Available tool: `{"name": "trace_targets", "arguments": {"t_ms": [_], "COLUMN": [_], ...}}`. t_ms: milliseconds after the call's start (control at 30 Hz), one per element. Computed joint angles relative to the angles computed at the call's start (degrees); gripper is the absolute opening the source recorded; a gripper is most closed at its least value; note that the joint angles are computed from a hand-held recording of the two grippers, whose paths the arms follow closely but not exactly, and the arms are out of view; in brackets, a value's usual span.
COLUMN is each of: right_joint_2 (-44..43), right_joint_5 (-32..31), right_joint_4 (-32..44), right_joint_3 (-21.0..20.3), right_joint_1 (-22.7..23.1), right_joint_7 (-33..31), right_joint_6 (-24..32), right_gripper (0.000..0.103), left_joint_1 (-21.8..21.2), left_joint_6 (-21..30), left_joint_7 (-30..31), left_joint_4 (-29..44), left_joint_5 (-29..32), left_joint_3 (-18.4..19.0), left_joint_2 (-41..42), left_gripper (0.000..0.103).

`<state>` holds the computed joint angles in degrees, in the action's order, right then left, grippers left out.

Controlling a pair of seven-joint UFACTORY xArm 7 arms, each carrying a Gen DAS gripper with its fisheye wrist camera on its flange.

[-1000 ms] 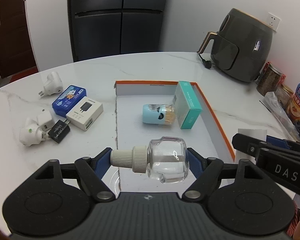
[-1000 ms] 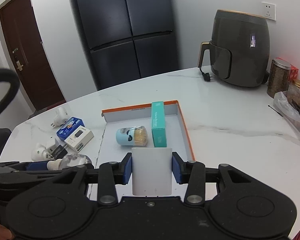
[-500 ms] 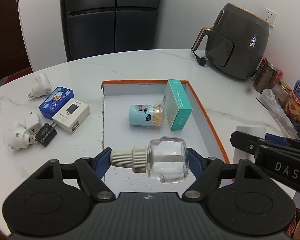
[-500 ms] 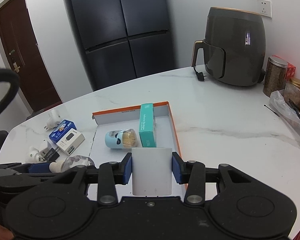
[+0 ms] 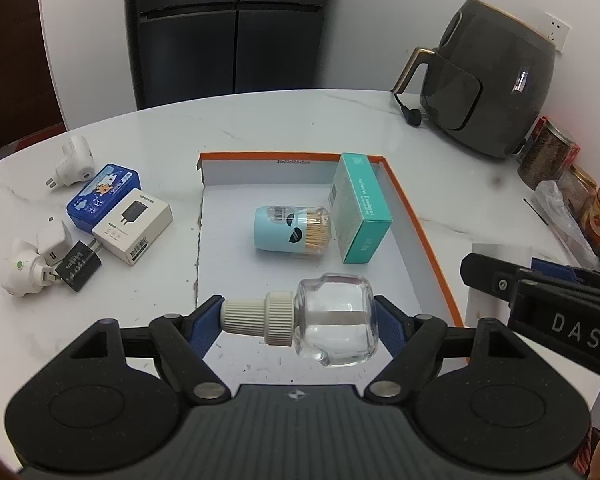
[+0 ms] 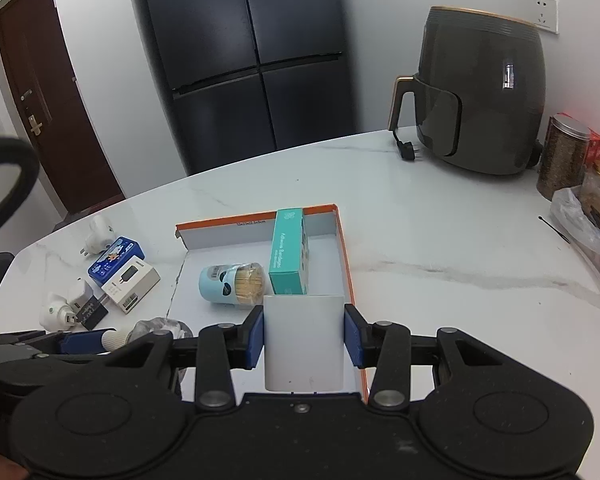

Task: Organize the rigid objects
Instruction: 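Lower the glass bottle and white charger into the tray and open both grippers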

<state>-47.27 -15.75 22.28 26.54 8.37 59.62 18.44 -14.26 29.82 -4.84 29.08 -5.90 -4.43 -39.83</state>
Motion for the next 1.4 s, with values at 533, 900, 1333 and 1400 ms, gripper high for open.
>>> {"name": "trace_targets", "arguments": {"t_ms": [533,900,1333,1400], "right_joint_2": [9.12,14.81,22.42,23.53], "right_joint_5": [-2.22,-3.71,-7.32,-8.07], "right_joint_4": [3.04,5.13,8.42,8.94], "right_joint_3": [-1.04,-1.17,-0.77,-0.8], "right_joint_1": [-4.13,-6.52,-9.1,-9.37], "right_joint_7": [-4.54,-6.96,-7.55,-7.52], "right_joint_6": [-5.87,-7.85,-9.84,-10.1], "right_gripper": [0.05,0.05,0.05,0.05], "left_joint_1": [1.87,1.97,2.53,2.42], "left_joint_6": [-2.54,-3.89,-5.46,-5.91], "left_joint_7": [-3.46,-4.76,-6.04,-5.81], "left_joint_4": [2.6,4.29,5.32,5.29], "left_joint_5": [1.69,2.51,3.82,3.67], "left_joint_3": [-1.03,-1.38,-1.53,-1.3], "left_joint_2": [6.86,11.46,15.3,15.77], "left_gripper": [0.08,0.08,0.08,0.08]}}
